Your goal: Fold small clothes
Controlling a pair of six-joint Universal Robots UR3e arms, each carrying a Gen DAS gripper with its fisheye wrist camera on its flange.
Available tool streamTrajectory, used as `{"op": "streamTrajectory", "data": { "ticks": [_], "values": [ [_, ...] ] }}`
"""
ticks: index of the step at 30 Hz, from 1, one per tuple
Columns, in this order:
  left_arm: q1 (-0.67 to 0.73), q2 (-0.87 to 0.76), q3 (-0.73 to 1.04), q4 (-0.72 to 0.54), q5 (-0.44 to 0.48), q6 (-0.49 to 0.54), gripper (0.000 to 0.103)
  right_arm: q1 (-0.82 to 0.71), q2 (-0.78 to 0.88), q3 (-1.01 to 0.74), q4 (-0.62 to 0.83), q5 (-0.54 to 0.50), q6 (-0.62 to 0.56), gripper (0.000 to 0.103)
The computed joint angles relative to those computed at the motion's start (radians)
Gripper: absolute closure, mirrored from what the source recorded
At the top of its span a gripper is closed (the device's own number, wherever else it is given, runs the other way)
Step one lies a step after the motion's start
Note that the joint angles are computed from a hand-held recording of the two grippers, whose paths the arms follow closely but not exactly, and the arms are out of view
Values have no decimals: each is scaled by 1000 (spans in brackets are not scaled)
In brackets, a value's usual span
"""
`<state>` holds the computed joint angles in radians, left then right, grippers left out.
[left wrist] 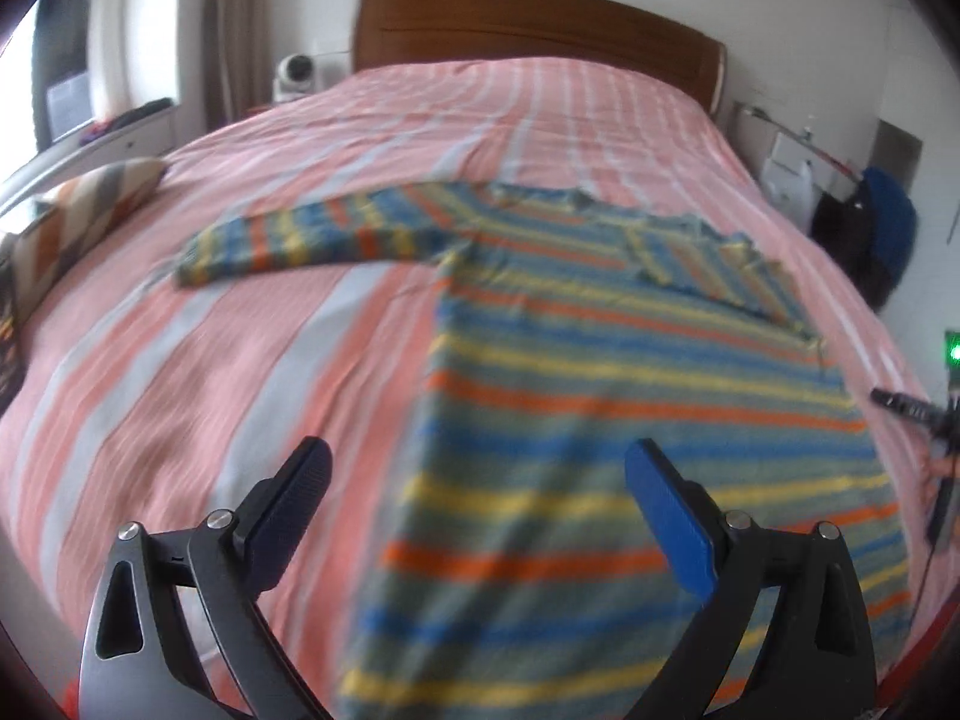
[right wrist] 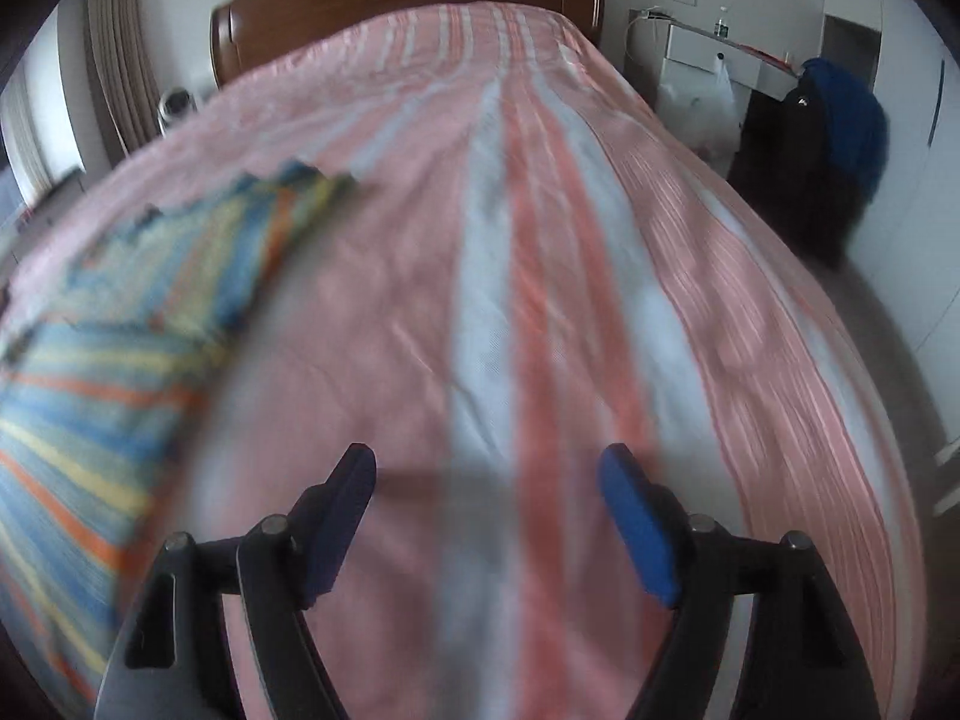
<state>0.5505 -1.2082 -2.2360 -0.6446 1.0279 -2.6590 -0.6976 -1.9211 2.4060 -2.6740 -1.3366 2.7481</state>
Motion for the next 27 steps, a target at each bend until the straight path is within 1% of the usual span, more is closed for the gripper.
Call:
{"op": "streamTrajectory", "data": {
  "ticks": [1, 3, 4, 5, 6, 7, 9, 11, 14, 17, 20, 27],
  "values": [
    [-47, -59, 45, 10, 29, -17, 3, -14, -3, 9, -7, 19, -6, 21],
    [-146, -202, 115, 105, 98, -59, 3, 29, 55, -3, -53, -14, 0, 5],
    [-180, -252, 129, 151, 133, -68, 3, 50, 83, -6, -74, -42, -5, 2],
    [-221, -326, 148, 217, 186, -79, 3, 83, 114, -9, -104, -82, 6, 1],
    [-242, -370, 151, 253, 219, -85, 3, 110, 155, -16, -143, -114, 16, 1],
    [-249, -393, 153, 263, 235, -86, 3, 120, 155, -17, -147, -135, 13, 1],
    [-225, -418, 132, 284, 200, -85, 1, 121, 138, -8, -142, -143, 8, 1],
    [-199, -411, 122, 277, 159, -81, 1, 101, 117, 4, -131, -122, -2, 0],
    [-183, -406, 98, 298, 132, -76, 0, 75, 104, 1, -97, -91, -11, 0],
    [-195, -409, 72, 354, 151, -85, 0, 78, 105, 2, -102, -98, -12, 0],
    [-219, -423, 99, 342, 187, -93, 0, 84, 123, -9, -108, -100, -6, 0],
    [-207, -432, 101, 352, 153, -102, 0, 82, 123, -8, -109, -99, -7, 0]
  ]
}}
